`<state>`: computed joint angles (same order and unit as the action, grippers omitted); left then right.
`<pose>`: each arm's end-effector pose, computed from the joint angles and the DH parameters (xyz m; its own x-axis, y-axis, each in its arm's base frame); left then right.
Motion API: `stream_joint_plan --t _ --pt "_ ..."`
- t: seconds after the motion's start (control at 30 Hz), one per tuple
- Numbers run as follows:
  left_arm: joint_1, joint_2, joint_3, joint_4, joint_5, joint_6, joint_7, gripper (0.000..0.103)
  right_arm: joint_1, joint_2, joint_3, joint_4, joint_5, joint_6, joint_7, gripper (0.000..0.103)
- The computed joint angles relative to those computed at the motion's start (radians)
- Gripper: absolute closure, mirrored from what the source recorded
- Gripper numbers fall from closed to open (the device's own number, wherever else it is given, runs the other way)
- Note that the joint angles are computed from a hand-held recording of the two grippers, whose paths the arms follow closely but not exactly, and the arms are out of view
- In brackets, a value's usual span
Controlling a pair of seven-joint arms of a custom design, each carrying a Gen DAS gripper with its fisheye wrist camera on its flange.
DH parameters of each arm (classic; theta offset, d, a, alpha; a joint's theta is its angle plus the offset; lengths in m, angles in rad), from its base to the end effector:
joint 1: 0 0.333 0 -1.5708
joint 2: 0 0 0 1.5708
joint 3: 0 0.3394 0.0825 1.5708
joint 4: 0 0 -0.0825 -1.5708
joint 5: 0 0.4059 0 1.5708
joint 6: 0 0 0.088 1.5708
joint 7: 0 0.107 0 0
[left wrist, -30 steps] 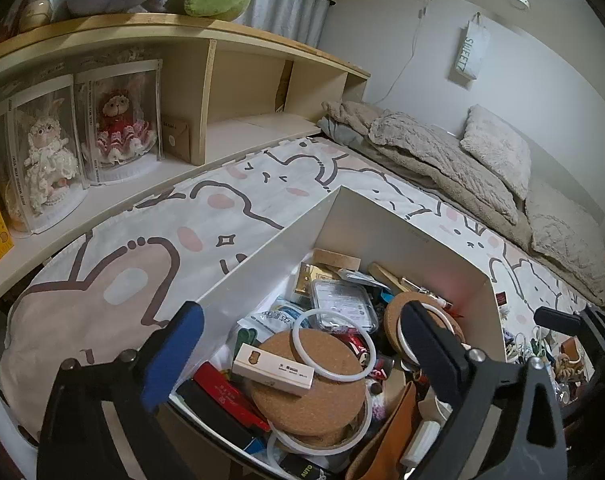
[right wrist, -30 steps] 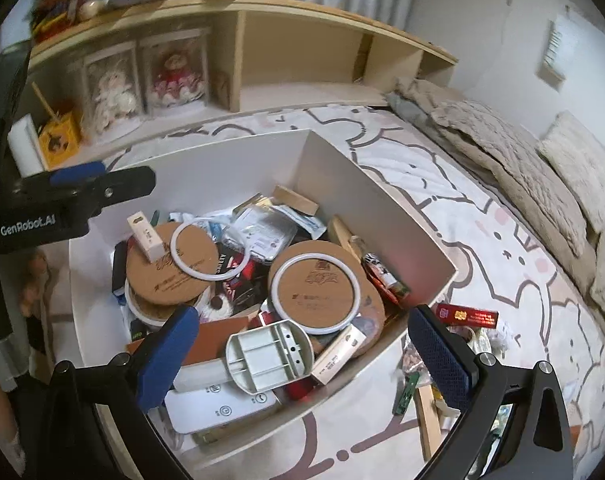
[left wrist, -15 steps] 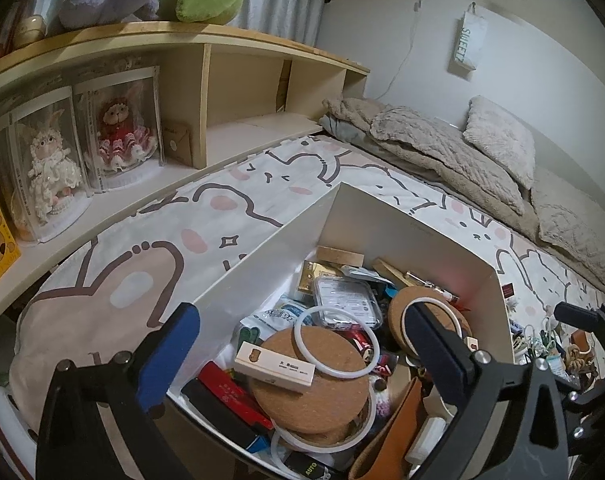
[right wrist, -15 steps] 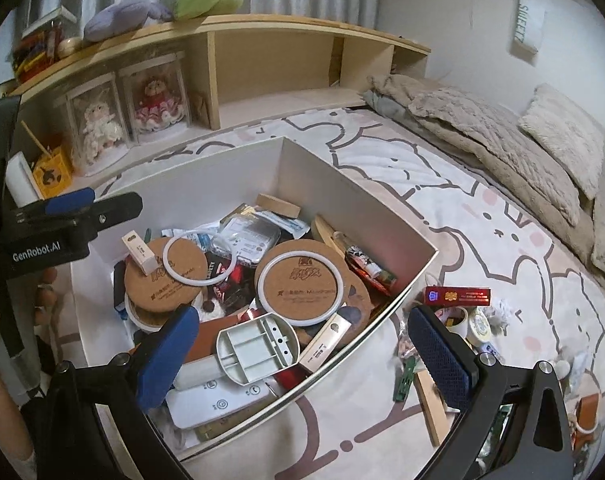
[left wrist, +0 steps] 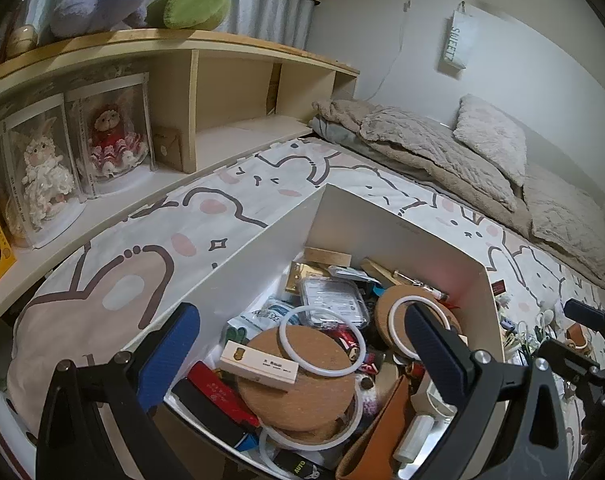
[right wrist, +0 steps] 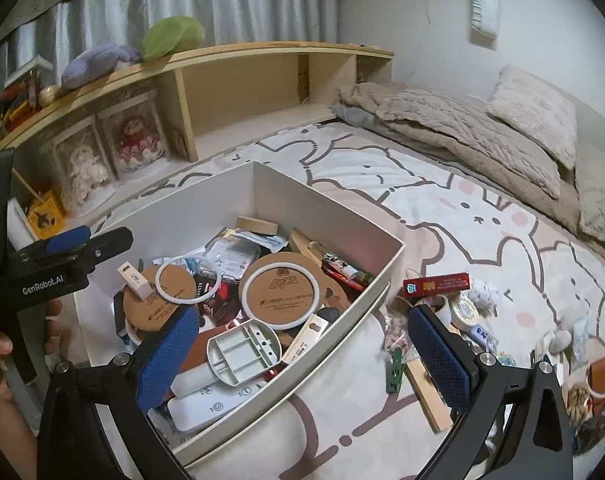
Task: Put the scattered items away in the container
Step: 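Withdraw both open tools from the shoe box toward the item pile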
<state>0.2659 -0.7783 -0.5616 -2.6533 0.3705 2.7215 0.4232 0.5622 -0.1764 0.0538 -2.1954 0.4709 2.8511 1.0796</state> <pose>0.3703 -0.1529 0.5301 0.4505 -0.8796 0.1527 -0.4764 -0.3816 -0.7921 0.4694 0.3046 0.5679 0.6725 -0.7387 -0.0468 -0.5027 -0.4094 -0.7614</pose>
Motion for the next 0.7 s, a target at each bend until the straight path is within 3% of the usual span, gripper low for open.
stream_joint_plan --t 0.2,0.7 --pt "-0.003 0.007 -0.008 0.011 0.007 -0.003 -0.002 0.000 0.010 -0.031 -0.021 -0.029 0.041 0.024 -0.010 0.000" --pt "-0.014 0.029 -0.032 0.044 0.039 0.003 0.001 0.000 -0.002 -0.150 -0.089 -0.126 -0.054 0.032 0.074 0.000"
